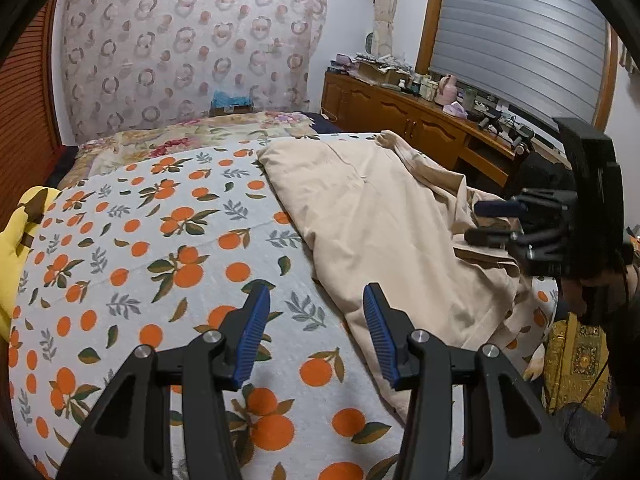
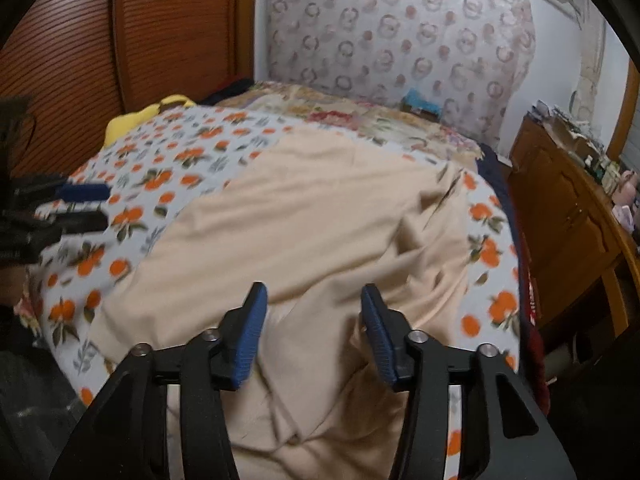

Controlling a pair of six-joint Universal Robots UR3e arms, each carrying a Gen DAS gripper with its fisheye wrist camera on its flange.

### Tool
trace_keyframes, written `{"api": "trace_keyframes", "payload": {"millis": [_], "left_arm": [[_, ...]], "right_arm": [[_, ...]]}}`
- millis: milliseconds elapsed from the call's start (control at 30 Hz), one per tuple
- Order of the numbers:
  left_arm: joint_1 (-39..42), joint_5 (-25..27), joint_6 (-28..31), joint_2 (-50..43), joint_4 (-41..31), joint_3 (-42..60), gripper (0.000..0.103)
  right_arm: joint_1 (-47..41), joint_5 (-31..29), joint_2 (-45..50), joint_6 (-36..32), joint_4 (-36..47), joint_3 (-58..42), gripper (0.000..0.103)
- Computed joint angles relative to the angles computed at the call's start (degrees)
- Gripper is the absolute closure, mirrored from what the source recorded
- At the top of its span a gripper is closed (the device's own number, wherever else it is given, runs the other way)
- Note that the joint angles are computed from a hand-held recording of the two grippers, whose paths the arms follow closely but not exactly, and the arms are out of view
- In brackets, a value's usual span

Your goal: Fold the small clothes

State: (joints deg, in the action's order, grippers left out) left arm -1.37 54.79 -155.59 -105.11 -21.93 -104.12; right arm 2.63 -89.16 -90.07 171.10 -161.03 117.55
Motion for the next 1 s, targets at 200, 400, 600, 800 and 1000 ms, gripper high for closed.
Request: {"api": "trace_keyframes", "payload": {"millis": [200,400,600,800,1000], "left_arm": [[-0.4,0.2,-0.1,0.1,0.3,-0.2,0.055],[-0.9,0.6,-0.2,0.2,0.3,-0.5,0.055],[-1.5,0.8,0.1,0.2,0.6,-1.3,0.055],[-1.8,0.9,0.6,0.2,0.4,-1.5,0.055],[-3.0,1.3,1.1,0.0,0.1,-1.6,0.055]], "right_arm": [[1.0,-1.1,1.8,1.9,-2.4,2.4,0.047],[0.4,-1.8,3.5,2.9,-5.2,3.9,0.049],[-0.9,-1.3,0.5,2.9,-9.5,8.8,0.094],[-7.2,2.7,-13.9,6.5,-13.2,19.5,0.097],[-9.7,-0.6,-30.9,7.3,-1.0,23.5,0.097]]}}
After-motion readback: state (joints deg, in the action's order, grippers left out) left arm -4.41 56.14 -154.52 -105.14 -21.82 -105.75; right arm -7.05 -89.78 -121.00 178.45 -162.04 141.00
